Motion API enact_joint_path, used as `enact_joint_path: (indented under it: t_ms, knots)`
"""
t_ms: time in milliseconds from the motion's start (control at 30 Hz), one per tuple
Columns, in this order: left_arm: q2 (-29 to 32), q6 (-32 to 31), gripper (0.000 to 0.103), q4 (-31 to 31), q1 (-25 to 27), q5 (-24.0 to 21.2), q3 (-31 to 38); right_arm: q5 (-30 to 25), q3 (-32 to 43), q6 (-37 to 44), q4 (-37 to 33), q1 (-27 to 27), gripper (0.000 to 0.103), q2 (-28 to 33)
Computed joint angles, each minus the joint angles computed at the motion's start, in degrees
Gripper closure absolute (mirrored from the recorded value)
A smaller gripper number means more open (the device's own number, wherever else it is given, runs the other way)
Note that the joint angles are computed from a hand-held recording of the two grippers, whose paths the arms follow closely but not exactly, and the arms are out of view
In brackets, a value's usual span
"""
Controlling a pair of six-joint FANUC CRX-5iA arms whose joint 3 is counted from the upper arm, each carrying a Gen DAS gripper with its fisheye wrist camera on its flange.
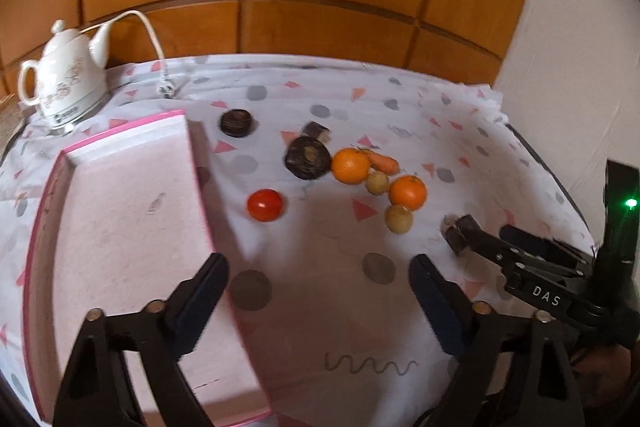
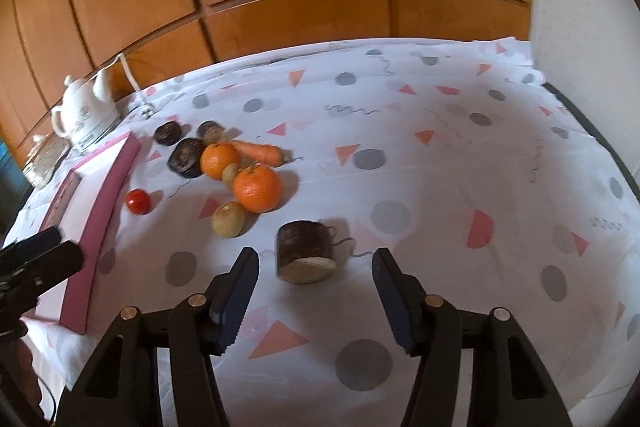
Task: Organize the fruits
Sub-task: 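Grasp the dark cylindrical piece with the right tool while the left tool grasps a small brown fruit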
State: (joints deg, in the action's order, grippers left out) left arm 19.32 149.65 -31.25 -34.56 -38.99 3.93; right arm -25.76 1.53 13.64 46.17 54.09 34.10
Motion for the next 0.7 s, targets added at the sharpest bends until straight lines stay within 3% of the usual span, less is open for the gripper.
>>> enact_joint_path:
  t_ms: [167,300,433,500,567,700]
  knots:
    - [1.28,-5.64,0.028,4.4,0.93,1.98,0.49,1.64,1.61,4.32,-1.93,-0.27,0.043,0.93]
    - [2.5,-9.15,0.042,7.68,1.8,3.05,1.17,2.39,1.8,9.14,-6.38,-0.65,0.043,0.55]
    - [4.55,-16.33,0.057,15.46,3.96,6.03,0.95,4.32,-0.22,13.46,-10.12,-1.09,0.043,-0.93]
    - [5.95,-19.63,0.059,18.61,4.52,6.91,1.51,4.83,-0.66,13.2,-10.63,-1.32,0.043,-1.19]
    - [7.31,-22.7,0.063,21.25,4.92,7.7,2.17,5.42,-0.36,13.92,-11.86,-1.41,0.052,-1.14]
    - [8.36,-25.94,0.063,24.67,5.58,10.04,2.03,5.34,2.23,17.33,-14.36,-1.32,0.053,0.19]
